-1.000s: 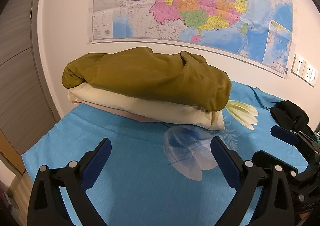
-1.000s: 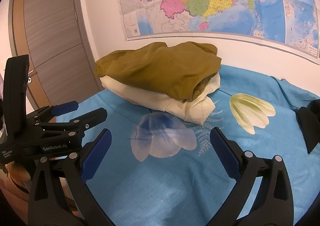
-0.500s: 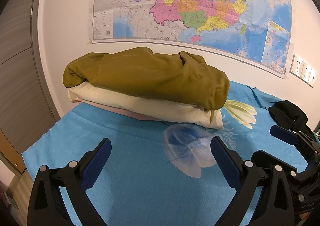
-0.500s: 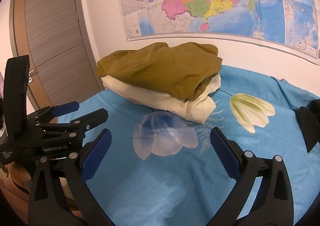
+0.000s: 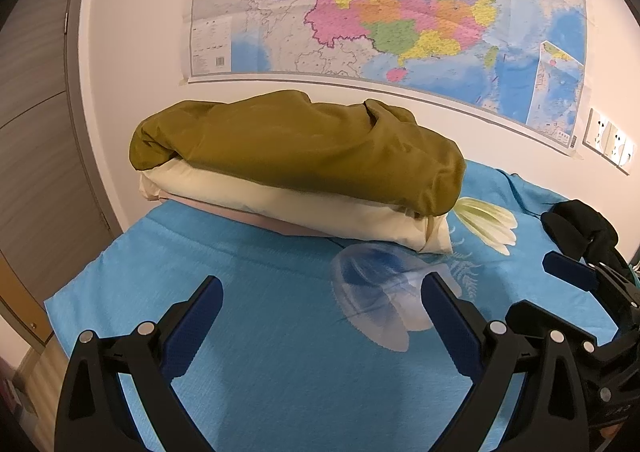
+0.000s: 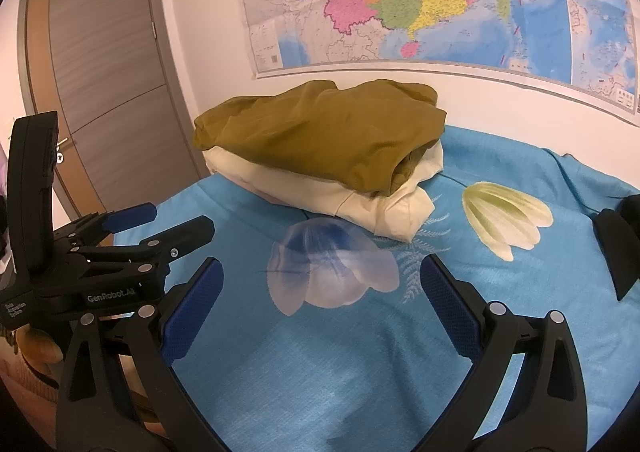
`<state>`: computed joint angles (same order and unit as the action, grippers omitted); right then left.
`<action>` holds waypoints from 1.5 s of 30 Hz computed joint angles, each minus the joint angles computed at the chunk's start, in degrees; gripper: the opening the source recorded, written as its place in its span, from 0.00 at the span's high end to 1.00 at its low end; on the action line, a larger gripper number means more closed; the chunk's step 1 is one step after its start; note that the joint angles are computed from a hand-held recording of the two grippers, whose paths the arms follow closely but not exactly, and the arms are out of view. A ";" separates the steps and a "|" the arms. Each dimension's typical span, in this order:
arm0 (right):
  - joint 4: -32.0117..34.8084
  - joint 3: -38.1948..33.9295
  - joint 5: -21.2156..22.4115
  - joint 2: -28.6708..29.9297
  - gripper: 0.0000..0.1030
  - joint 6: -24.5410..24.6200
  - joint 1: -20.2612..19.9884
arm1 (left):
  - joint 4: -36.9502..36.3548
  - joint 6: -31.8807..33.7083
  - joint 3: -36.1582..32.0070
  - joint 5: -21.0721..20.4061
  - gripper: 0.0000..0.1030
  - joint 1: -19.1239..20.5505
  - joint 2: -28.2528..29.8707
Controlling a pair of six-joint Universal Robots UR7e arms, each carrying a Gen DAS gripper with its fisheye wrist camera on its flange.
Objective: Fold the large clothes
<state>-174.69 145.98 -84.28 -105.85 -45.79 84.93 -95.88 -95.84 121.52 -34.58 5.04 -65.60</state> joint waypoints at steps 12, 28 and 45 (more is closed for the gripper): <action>-0.20 -0.10 -0.27 0.64 0.06 0.38 0.26 | -0.81 0.43 0.47 -0.18 0.07 0.39 -0.17; -0.47 -0.35 -0.44 1.73 0.06 0.55 0.28 | -0.45 -0.49 0.60 -0.49 0.07 0.45 -0.17; 0.21 -0.43 0.01 1.06 0.06 1.93 -1.23 | -5.22 2.83 1.38 -0.78 0.07 1.54 0.44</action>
